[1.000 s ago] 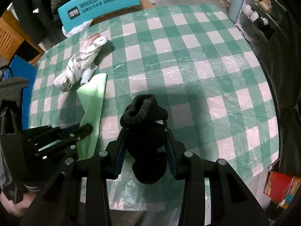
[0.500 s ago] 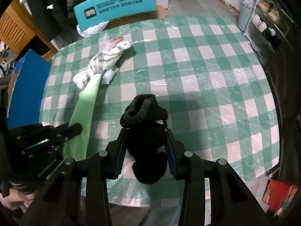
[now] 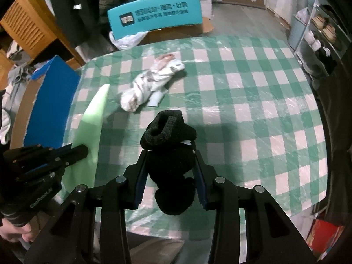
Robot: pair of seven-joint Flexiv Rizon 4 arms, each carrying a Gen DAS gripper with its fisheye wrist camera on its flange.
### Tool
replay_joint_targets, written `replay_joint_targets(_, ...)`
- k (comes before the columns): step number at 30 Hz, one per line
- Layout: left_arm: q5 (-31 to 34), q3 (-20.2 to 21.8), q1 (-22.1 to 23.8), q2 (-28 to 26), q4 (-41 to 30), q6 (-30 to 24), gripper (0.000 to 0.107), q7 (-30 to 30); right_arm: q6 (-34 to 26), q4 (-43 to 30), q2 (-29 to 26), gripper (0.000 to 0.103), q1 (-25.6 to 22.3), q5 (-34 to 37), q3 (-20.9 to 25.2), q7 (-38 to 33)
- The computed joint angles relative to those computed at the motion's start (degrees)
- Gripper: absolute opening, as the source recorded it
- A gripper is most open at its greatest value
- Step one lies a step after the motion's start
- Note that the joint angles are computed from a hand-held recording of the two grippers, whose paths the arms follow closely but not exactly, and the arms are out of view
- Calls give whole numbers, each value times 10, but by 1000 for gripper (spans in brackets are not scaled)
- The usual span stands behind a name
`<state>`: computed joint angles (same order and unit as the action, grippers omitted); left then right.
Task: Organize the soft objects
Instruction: 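Lift the black item with the right tool while the left tool carries the foam strip toward the box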
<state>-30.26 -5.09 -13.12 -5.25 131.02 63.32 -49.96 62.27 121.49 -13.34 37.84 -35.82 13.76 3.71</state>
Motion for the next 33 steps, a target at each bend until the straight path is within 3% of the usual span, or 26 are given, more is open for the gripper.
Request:
replay_joint_targets(20, -61, 33, 18, 55, 20, 14, 4, 65, -51, -119, -40, 38, 40, -24, -7, -55)
replay_joint_targets(33, -106, 52, 31, 81, 24, 23, 4, 104, -50, -189, -79, 38, 66, -33, -23, -90)
